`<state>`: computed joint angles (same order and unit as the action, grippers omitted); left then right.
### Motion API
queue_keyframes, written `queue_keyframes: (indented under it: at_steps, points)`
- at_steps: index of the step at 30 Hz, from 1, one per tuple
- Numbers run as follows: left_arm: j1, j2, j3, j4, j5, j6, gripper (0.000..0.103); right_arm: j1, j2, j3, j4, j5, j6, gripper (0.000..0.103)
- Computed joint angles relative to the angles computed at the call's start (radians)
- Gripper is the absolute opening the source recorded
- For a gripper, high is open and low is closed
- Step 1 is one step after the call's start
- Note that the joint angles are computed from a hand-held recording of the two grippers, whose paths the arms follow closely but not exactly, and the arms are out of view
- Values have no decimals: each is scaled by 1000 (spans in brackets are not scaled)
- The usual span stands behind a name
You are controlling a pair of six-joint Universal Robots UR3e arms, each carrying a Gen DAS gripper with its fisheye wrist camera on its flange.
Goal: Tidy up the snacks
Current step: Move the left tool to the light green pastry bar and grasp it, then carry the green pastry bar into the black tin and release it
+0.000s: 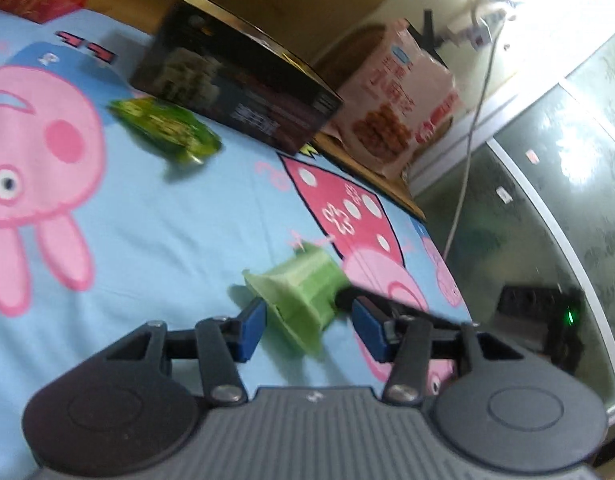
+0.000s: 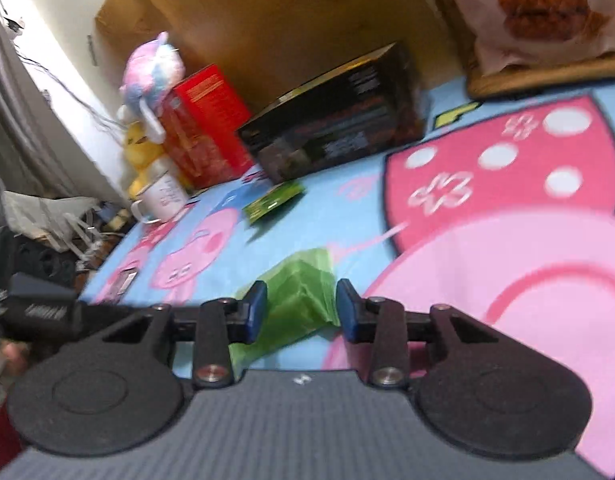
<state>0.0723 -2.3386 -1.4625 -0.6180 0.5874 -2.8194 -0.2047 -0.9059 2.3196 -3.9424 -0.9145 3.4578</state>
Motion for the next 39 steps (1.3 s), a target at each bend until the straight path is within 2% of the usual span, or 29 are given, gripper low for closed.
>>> queue_keyframes:
  at_steps: [3,5,7,14,18,24,33,36,38,39]
  points:
    - [20,3,-18,70,16,-35,50,45,-9,-8,18,18,-57,44]
    - [35,1,-18,85,18,-46,50,84,-13,-21,38,5,-93,49]
    - [49,2,-25,99,15,-54,52,130,-30,-27,49,-60,-133,53]
    - [120,50,-96,101,-35,13,64,223,-105,-14,95,-251,-279,81]
    - [123,51,-76,41,-58,40,65,235,-105,-11,100,-313,-344,81]
    - [73,39,-38,-33,-40,89,65,258,-81,-64,143,-326,-365,81]
    - [43,19,-13,-39,-14,87,64,330,-42,-218,285,-414,-454,81]
    - [33,9,-6,2,5,58,52,341,-30,-249,297,-434,-451,73]
    - [27,10,-10,36,23,40,44,348,-19,-259,280,-467,-429,60]
    - [26,11,-10,46,26,32,43,341,-17,-258,277,-459,-419,60]
